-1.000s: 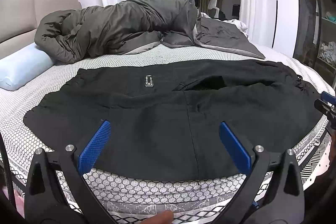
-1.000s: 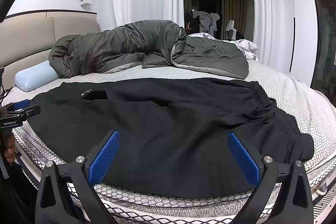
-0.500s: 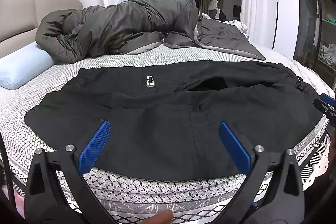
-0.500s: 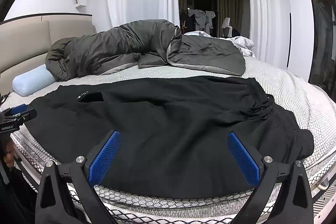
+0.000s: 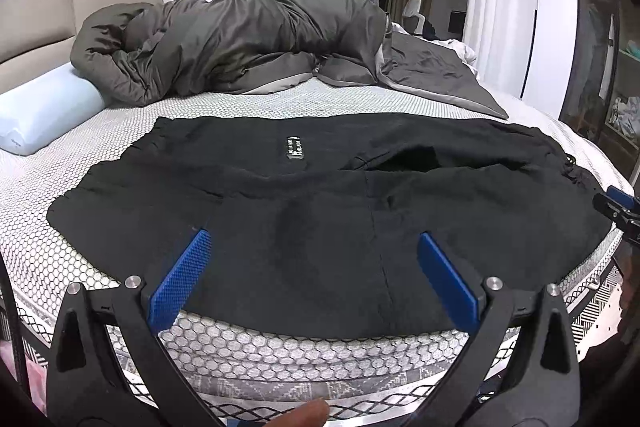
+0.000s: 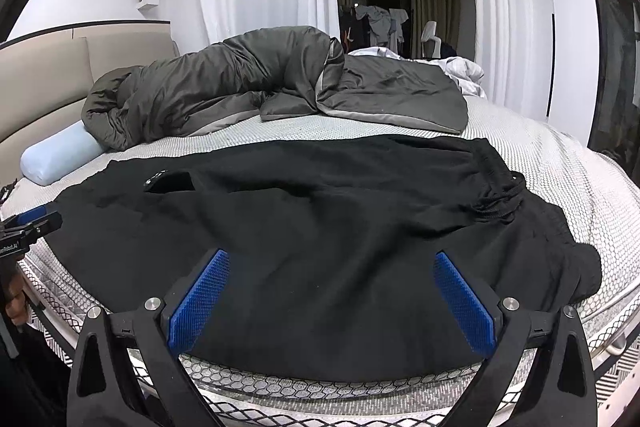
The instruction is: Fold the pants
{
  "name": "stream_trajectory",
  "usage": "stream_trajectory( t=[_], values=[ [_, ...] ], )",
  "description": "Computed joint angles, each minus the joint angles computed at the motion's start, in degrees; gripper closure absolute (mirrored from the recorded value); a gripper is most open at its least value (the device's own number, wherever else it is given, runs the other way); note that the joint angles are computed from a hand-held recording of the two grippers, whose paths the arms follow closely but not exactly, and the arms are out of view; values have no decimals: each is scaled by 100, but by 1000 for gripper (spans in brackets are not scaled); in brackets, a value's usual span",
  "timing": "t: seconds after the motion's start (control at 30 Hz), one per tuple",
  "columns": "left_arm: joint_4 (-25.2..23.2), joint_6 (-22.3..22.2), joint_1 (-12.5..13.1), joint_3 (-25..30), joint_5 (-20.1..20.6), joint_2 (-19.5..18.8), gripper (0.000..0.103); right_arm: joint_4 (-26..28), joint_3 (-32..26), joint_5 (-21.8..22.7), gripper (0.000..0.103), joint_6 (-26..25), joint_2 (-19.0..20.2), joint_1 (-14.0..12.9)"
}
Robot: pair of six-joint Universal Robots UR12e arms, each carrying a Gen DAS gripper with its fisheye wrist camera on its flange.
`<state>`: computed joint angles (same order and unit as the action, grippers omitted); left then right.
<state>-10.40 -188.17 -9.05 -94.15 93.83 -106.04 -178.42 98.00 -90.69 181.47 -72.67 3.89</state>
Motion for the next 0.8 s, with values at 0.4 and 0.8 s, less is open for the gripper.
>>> stream_trajectory(
  t=[0.4,0.8],
  values=[
    [-668,-626,281,263,69,8,1,650,-367,-363,0,-833,-189,-242],
    [-1386,-1528,871,-132,-132,379,4,570,179,36,0,98,-456,-862]
  ],
)
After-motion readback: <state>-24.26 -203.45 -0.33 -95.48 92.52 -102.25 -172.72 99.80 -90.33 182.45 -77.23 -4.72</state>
